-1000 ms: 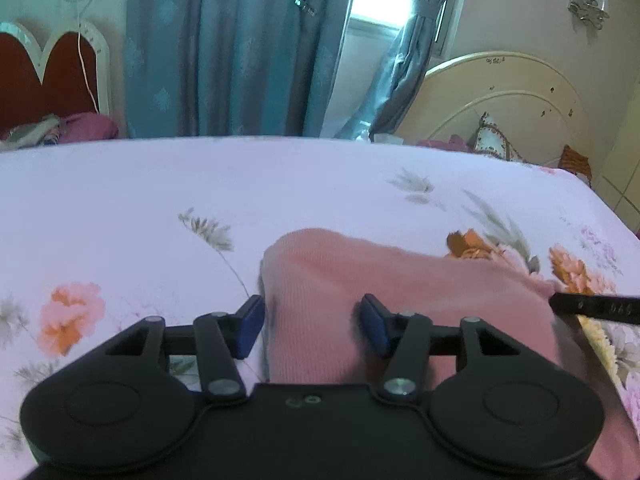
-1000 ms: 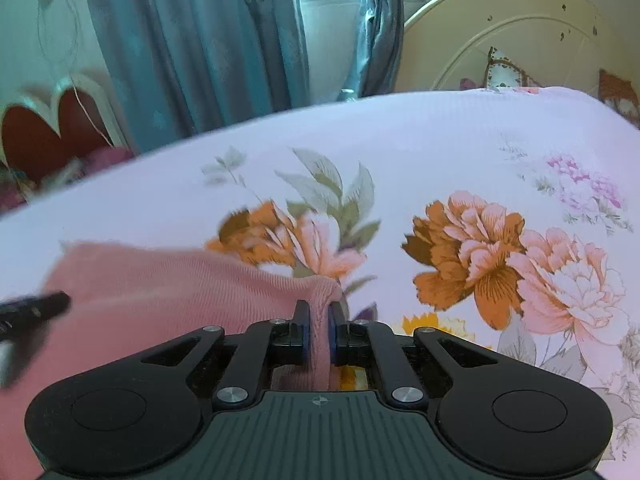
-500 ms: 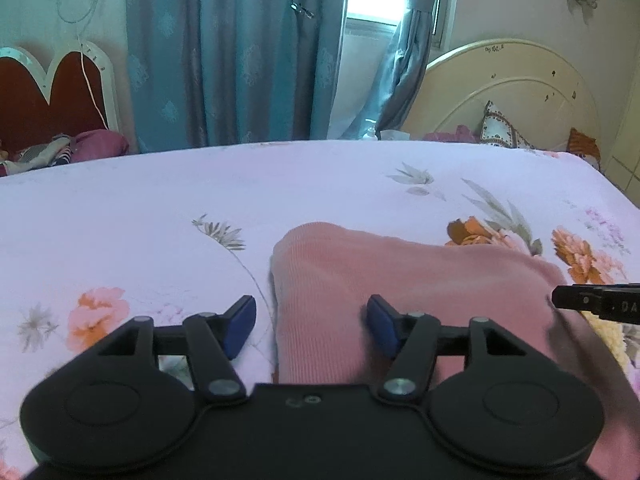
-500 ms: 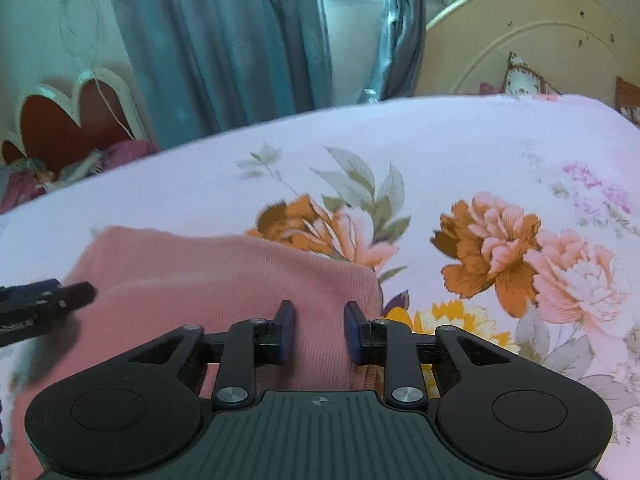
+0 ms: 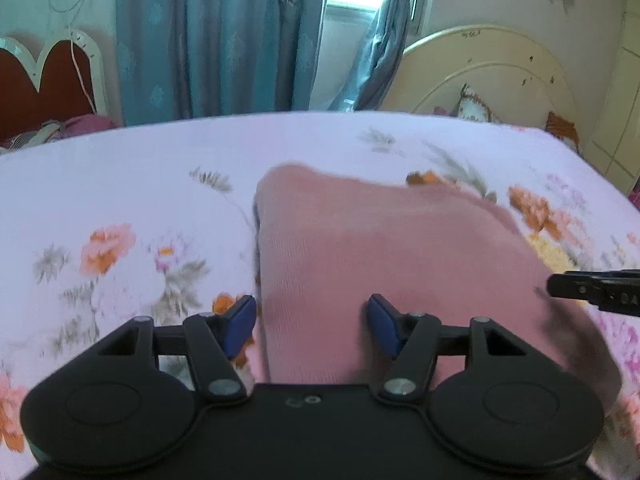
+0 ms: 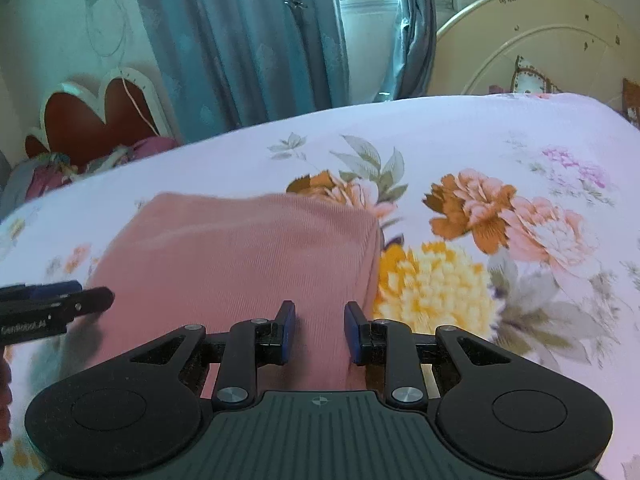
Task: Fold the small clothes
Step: 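Open both tools and press the folded bundle flat, then grasp the folded side edge of the pink bundle with the right tool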
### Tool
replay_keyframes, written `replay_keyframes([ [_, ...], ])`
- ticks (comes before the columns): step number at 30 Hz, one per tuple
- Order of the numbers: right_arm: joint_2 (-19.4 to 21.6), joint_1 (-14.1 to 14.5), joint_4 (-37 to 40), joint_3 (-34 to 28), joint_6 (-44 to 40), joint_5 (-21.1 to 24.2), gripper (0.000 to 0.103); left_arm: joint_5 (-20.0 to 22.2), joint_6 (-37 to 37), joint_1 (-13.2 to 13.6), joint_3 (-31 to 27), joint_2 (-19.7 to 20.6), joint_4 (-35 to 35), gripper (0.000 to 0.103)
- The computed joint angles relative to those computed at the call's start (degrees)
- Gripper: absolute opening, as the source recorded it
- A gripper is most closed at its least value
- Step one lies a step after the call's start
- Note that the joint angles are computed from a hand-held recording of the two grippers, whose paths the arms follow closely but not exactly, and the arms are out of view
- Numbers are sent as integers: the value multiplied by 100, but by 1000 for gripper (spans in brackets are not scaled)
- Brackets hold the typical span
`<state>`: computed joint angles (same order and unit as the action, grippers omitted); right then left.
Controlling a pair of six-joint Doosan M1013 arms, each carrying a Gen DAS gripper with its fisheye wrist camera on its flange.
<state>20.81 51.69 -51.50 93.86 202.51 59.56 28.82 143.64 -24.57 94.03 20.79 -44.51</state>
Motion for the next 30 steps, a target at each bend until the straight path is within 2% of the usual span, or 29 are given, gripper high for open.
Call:
replay_keyframes([
  [2,75,-30,323,-30,-158,84,26,-10,-32,2,5,44,-43,61],
  [5,29,-58,279,126,197,-115,27,-52,-161,-21,12,46,30,61],
  [9,8,-36,288,128,303,-84,27,-83,-159,-20,52,-16,89,61],
  [12,-115,62,73,239,683,-258,27,-7,-23,58,146,-125,-83,62],
  [16,-158,270,-41,222,860,-178,27,142,226,198,340,-287,-358,65],
  [19,-151,409,57,231,857,-125,27,379,211,271,452,-356,-295,65],
  [21,-102,445,320,216,630,-50,27,505,94,269,490,-328,8,64],
  [23,-155,490,266,364,919,-250,27,526,162,310,577,-316,-136,65],
  [25,-173,502,336,354,831,-223,32,495,247,300,603,-341,-120,64],
  [27,-218,476,399,370,751,-239,39,740,37,326,492,-309,-2,64],
  [29,-343,466,186,507,1174,-415,42,1000,-66,385,385,-282,-130,66],
  [30,-397,456,11,576,1449,-474,48,1036,-44,404,358,-280,-238,71],
])
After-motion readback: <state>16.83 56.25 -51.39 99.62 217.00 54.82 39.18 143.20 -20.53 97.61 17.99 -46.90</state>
